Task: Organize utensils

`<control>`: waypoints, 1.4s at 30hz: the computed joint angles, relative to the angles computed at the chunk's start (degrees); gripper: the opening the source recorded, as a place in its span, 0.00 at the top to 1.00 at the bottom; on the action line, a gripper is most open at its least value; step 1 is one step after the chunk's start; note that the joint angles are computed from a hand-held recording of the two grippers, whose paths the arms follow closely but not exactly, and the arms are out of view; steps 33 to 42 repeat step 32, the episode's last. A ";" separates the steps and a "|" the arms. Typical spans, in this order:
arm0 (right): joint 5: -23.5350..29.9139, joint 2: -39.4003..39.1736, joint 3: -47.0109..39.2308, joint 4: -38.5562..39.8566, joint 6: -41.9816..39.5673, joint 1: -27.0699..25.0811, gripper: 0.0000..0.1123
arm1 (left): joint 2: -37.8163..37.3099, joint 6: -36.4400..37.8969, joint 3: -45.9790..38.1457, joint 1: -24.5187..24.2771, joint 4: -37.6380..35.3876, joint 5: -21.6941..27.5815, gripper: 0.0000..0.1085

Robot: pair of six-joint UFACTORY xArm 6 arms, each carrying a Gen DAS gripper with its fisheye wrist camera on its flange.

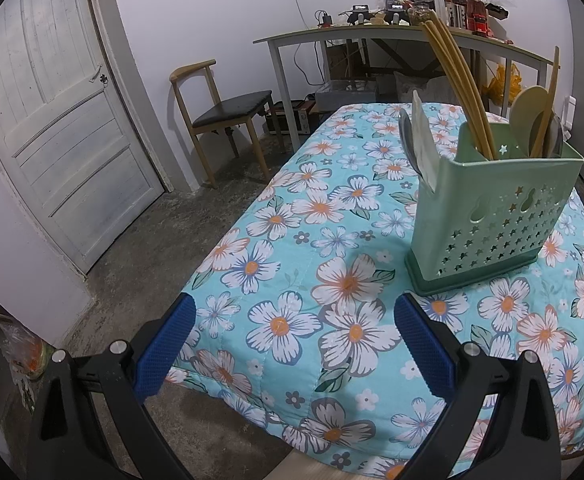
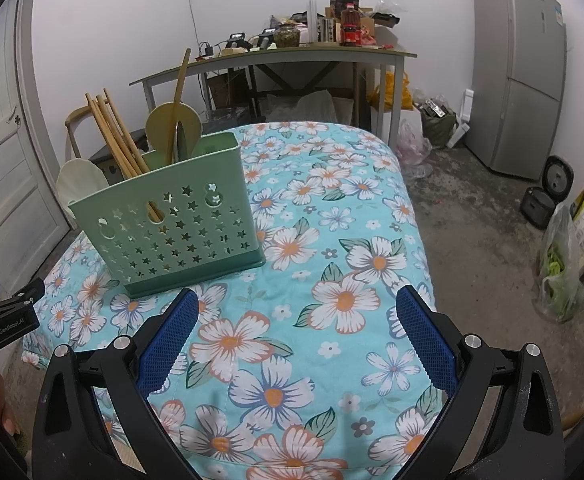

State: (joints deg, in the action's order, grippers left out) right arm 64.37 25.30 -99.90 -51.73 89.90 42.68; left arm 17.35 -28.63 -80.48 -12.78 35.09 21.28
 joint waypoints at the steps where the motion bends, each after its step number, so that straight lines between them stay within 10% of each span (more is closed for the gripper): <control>1: 0.07 0.04 -0.07 0.01 -0.01 0.02 0.15 | -0.04 -0.11 0.06 0.02 0.04 -0.05 0.10; 42: 0.31 0.11 -0.39 0.02 -0.07 0.11 0.15 | 0.05 1.04 0.43 -0.12 -1.15 -0.32 0.10</control>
